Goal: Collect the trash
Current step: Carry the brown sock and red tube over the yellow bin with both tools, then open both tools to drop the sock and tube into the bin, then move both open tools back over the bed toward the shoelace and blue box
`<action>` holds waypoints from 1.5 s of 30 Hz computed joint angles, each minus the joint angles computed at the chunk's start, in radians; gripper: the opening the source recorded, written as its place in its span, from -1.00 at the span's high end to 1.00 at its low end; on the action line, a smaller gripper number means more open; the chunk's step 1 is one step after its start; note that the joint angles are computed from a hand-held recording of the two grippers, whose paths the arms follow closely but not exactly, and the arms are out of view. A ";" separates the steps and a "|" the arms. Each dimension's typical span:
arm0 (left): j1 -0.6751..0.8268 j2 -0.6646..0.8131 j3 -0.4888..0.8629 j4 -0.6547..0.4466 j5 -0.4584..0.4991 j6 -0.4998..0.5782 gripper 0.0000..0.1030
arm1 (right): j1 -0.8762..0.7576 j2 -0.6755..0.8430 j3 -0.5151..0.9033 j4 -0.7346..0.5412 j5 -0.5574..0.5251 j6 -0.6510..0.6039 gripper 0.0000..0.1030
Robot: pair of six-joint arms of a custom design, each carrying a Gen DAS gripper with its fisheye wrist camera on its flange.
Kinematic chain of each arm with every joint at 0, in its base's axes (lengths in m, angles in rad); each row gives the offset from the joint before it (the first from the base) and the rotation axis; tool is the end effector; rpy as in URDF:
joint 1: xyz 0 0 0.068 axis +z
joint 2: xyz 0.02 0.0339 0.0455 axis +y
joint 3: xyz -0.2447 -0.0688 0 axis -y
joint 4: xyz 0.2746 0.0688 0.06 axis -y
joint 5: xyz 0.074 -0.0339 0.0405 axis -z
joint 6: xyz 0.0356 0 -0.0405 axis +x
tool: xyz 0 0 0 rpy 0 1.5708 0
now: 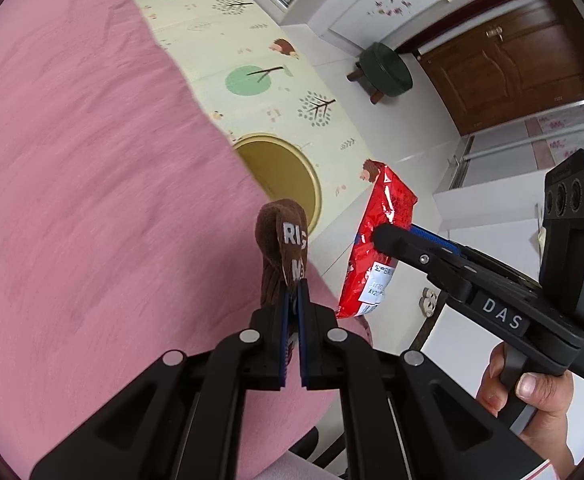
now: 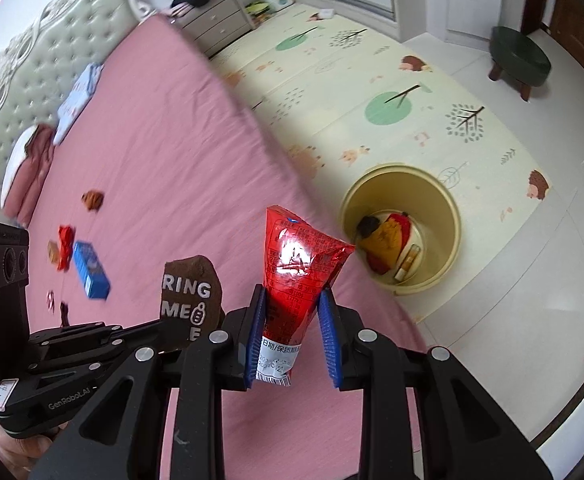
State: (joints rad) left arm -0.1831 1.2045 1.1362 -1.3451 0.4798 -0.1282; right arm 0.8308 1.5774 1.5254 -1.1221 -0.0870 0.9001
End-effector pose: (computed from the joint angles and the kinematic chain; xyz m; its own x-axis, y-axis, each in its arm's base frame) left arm 0.2202 -0.0575 0.2788 -0.9929 0.0685 -0.0972 0.1066 0.8750 -0.4722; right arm 0.2278 0.2541 0.3029 -0.9806 0.0835 -0.1774 0.0159 0.9357 0.3525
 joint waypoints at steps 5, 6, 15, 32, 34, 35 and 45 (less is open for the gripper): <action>-0.100 0.157 0.081 0.096 -0.005 -0.063 0.92 | -0.093 -0.041 -0.083 0.023 -0.009 -0.040 0.50; -0.114 0.181 0.093 0.109 -0.005 -0.072 0.92 | -0.108 -0.043 -0.094 0.026 -0.010 -0.048 0.50; -0.227 0.433 0.246 0.205 -0.015 -0.093 0.92 | -0.233 -0.050 -0.180 0.048 -0.023 -0.122 0.50; -0.247 0.621 0.434 0.228 -0.007 -0.098 -0.42 | -0.367 -0.051 -0.118 0.005 0.092 -0.206 0.01; -0.243 0.617 0.438 0.218 -0.017 -0.097 -0.42 | -0.373 -0.060 -0.115 0.002 0.091 -0.204 0.01; -0.243 0.605 0.433 0.213 -0.031 -0.091 -0.43 | -0.371 -0.060 -0.110 0.000 0.087 -0.207 0.01; -0.214 0.502 0.387 0.165 -0.059 -0.057 -0.43 | -0.278 -0.005 -0.008 -0.039 0.069 -0.181 0.03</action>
